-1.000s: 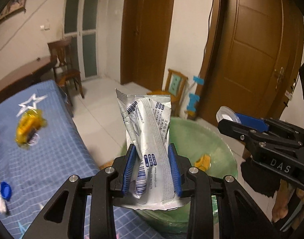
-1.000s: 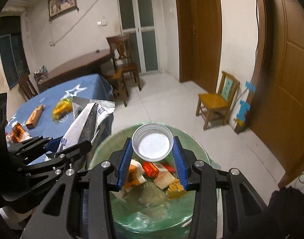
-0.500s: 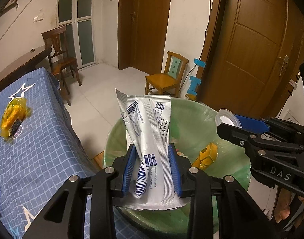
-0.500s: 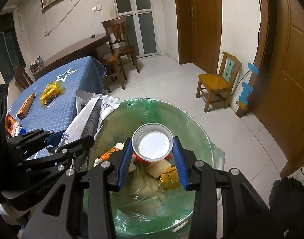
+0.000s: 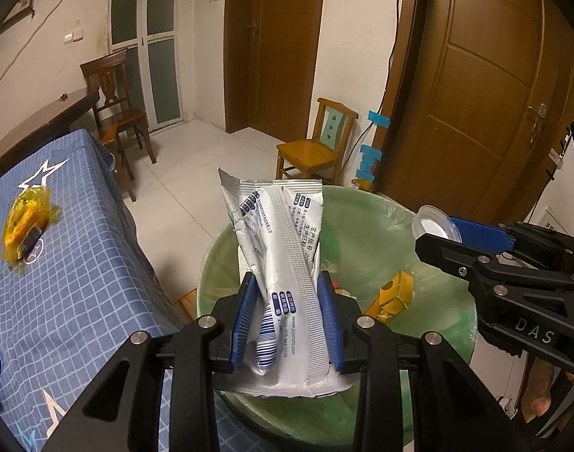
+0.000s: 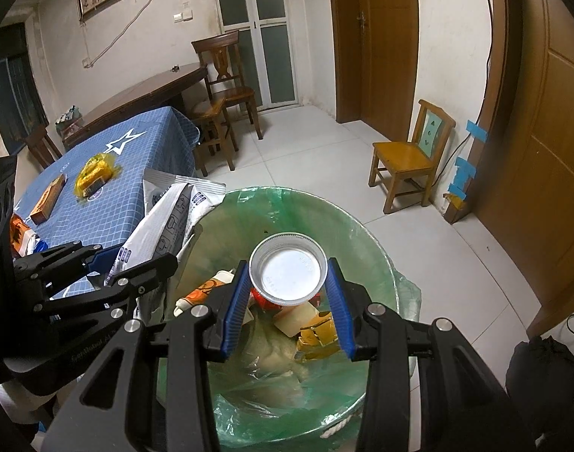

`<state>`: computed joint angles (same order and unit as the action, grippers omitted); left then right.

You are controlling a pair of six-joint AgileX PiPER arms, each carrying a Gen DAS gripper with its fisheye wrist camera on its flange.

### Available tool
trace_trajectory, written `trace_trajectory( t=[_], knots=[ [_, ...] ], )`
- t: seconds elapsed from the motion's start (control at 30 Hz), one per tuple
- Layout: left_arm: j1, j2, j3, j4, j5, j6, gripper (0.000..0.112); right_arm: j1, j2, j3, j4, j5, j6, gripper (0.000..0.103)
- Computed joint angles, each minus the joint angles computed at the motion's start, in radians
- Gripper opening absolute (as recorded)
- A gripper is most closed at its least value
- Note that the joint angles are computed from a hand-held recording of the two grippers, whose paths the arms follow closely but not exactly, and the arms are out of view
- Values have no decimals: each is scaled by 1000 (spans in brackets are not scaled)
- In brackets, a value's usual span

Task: Collect trash
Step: 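Open both tools to drop the packet and lid into the bin, then move both tools back over the table toward the remaining trash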

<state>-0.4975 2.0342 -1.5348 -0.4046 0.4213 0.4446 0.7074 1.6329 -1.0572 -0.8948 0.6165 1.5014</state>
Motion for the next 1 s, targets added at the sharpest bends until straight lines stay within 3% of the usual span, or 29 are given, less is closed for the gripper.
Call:
trace_trajectory(
  t=[0.43, 0.6, 1.0],
  knots=[
    [8, -25, 26, -2, -1, 3, 36, -6, -3, 1, 2, -3, -9, 39],
    [5, -29, 38, 39, -9, -31, 65, -25, -28, 25, -29, -19, 32, 46],
    [12, -49, 76, 26, -25, -14, 66, -33, -42, 22, -29, -16, 20, 46]
  ],
)
